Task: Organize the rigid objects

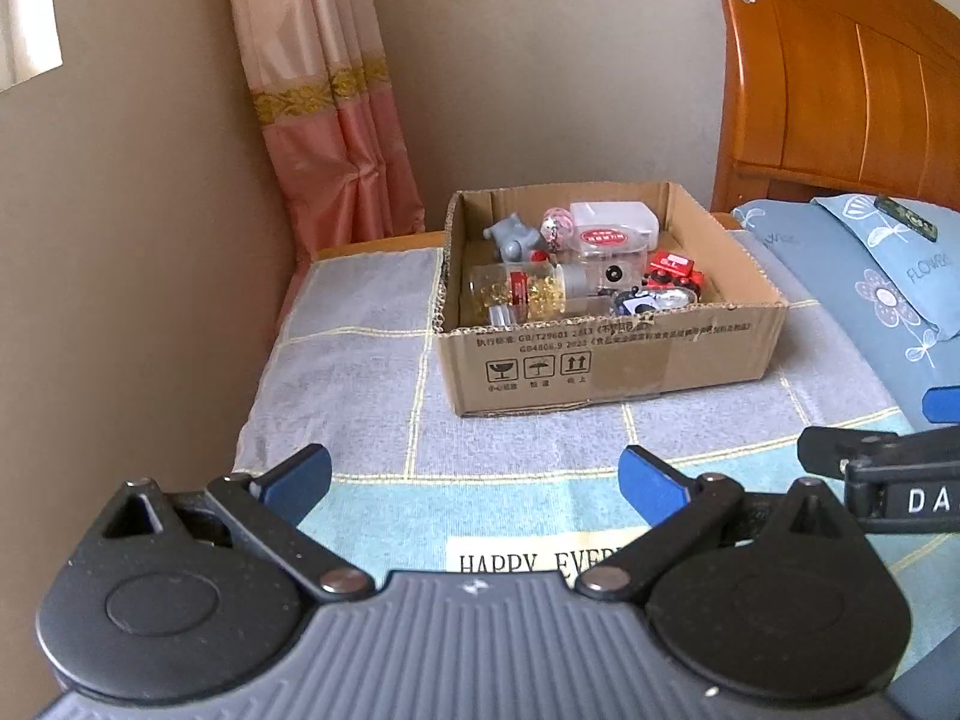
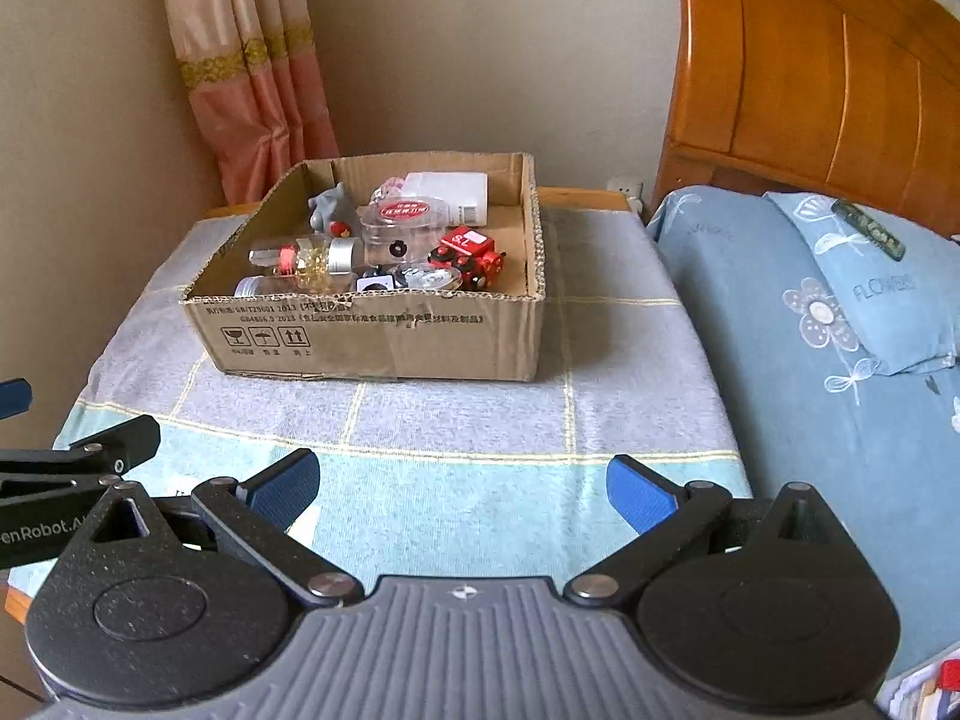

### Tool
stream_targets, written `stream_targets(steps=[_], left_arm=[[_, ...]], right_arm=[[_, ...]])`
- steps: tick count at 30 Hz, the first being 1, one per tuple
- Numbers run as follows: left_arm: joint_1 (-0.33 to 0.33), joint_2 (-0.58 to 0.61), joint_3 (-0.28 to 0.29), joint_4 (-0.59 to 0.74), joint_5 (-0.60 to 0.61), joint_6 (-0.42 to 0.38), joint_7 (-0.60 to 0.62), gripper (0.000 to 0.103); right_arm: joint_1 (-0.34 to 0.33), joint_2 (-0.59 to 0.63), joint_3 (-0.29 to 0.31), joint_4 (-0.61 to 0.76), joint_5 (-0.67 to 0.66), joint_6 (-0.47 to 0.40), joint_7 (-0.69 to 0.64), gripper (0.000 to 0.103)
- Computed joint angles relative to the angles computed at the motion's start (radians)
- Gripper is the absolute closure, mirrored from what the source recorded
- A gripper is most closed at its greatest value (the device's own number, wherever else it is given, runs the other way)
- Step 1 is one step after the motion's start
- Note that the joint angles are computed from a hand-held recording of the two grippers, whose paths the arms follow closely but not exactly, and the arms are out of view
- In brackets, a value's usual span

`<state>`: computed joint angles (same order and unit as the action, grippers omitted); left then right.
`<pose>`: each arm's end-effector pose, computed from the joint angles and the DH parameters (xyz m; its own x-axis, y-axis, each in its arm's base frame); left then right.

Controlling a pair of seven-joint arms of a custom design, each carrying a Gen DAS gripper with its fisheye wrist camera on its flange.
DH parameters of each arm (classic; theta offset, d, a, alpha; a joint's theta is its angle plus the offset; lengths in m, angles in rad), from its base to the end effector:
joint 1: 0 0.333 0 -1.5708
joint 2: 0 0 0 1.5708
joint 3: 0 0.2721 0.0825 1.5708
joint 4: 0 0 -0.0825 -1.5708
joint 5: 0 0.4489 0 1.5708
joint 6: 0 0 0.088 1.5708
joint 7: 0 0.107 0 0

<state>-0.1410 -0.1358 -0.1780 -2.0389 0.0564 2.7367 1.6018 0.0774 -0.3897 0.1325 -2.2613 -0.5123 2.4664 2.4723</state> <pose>0.6010 -0.2049 0.5370 -0.3477 -0.9323 -0.1000 -0.6075 0.3052 -0.7333 0.5463 0.1213 0.5203 -0.3581 -0.9332 -0.0300 -0.6812 0.2831 -0.6751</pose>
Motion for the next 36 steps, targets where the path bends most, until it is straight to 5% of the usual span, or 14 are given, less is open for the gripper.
stream_targets(steps=[10,36], left_arm=[[0.026,-0.046,-0.018,-0.019,0.113,0.019,-0.135,0.002],[0.017,-0.053,-0.017,-0.028,0.131,0.004,-0.16,0.002]], right_arm=[[-0.02,-0.058,0.029,-0.033,-0.059,0.032,0.061,0.0],[-0.013,-0.031,0.027,-0.014,-0.073,0.023,0.085,0.0]])
